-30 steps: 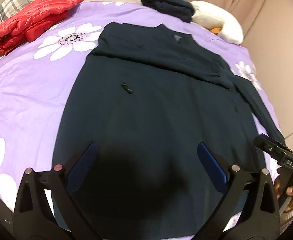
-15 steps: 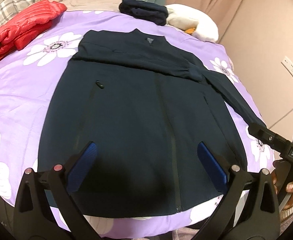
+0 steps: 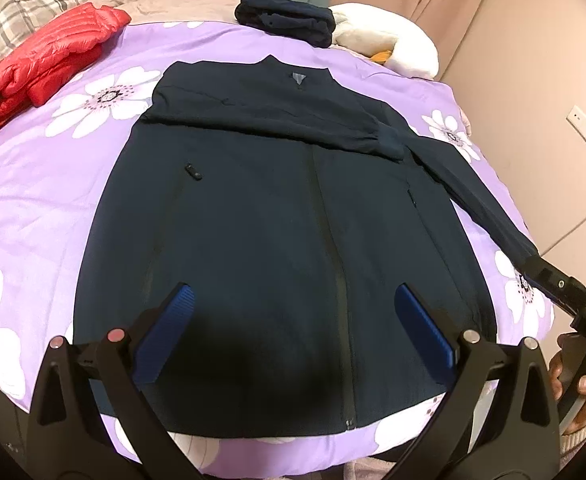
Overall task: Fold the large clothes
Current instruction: 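Grasp the cuff of the other sleeve with the right tool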
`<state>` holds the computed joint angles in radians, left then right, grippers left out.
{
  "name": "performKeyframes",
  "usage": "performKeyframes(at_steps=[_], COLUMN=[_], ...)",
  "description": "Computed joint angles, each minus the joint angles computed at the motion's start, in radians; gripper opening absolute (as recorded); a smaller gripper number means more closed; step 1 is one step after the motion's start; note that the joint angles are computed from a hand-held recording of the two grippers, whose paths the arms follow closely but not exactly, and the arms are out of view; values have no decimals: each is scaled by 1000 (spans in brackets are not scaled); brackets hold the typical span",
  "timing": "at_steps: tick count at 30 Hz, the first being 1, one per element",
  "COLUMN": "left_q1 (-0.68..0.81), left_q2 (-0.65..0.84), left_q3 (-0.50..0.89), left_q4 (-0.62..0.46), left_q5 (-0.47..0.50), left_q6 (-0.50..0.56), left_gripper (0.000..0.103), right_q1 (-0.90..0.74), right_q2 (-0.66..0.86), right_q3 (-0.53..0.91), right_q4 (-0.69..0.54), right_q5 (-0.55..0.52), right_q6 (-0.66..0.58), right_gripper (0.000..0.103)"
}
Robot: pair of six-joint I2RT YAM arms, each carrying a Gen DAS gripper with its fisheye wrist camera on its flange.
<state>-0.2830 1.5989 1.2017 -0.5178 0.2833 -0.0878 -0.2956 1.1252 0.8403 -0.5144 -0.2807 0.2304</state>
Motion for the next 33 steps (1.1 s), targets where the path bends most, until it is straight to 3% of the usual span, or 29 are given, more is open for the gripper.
performKeyframes(at_steps=[11, 21, 23, 30, 33], left_q1=[-96, -129, -133, -148, -147], left_q2=[91, 193, 214, 285, 314], left_q3=[134, 247, 266, 341, 377], left_q4=[-31, -75, -85, -128, -146], left_q5=[-120, -144, -151, -176, -189], left_q6=[5, -1, -8, -15, -21], left_gripper=[101, 101, 101, 101, 101], right_q1=[-522, -794, -812, -760, -764], right_q2=[200, 426, 458, 590, 652], right_q3=[-3, 28, 30, 98, 123], right_q4=[109, 259, 291, 438, 566], right_q5=[-299, -408, -415, -294, -230], right_q6=[38, 174, 201, 295, 444], right_gripper=[101, 101, 101, 101, 97])
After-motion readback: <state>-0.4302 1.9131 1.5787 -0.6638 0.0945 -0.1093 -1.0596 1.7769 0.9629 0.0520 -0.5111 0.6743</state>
